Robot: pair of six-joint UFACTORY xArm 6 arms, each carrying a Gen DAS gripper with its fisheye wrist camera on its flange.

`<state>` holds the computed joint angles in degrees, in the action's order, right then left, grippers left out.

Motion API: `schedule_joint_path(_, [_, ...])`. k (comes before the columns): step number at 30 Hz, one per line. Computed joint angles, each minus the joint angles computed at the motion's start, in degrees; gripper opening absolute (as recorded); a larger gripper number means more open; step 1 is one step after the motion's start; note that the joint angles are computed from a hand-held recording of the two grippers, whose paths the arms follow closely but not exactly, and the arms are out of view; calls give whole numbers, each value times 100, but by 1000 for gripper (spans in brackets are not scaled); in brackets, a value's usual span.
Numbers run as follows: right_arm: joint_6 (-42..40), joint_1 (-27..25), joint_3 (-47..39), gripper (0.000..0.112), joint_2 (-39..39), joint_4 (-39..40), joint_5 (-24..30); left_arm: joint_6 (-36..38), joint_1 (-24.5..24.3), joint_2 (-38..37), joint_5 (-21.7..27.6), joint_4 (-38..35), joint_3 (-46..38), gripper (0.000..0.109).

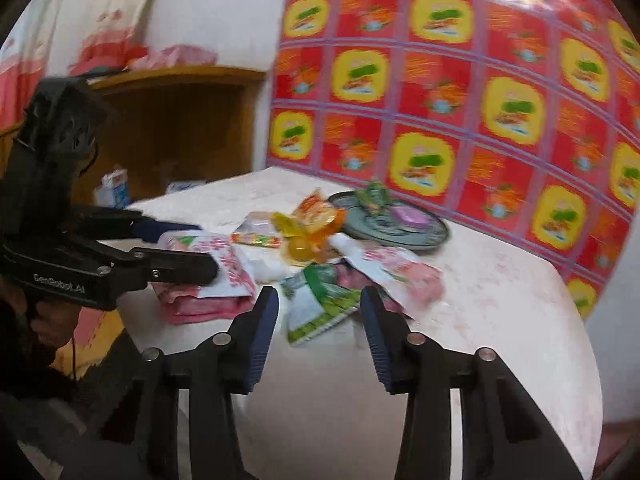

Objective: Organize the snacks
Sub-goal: 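Grasp a pink peach-juice pouch with the left gripper and lift it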

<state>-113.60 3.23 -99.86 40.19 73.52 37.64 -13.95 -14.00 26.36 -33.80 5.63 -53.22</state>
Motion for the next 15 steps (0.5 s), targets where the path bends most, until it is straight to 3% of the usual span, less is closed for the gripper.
schedule_joint_path(3, [-20,188,-216,44,188,-369,-334,481,-139,112,-136,-580,-36,65])
schedule_joint_path(6, [-124,347,-371,44,342,-624,-608,-104,75,200,-263,94,-54,67])
schedule_joint_path(8, [-133,421,-478,36,441,-743,-752,-694,279,254,-211,866,-122,69])
schedule_joint_path(10, [80,423,-553,28,482,-881,-713,-760,317,292,-344,947,-101,69])
schedule_joint_path(12, [49,419,-459,26,421,-834,-767,-852,378,313,-479,1101,-75,71])
schedule_joint_path(14, [160,391,-370,25,353,-835,-807,-838,392,295,-522,1103,-36,88])
schedule_joint_path(15, [270,377,-339,25,320,-871,-786,-694,328,241,-455,876,15,89])
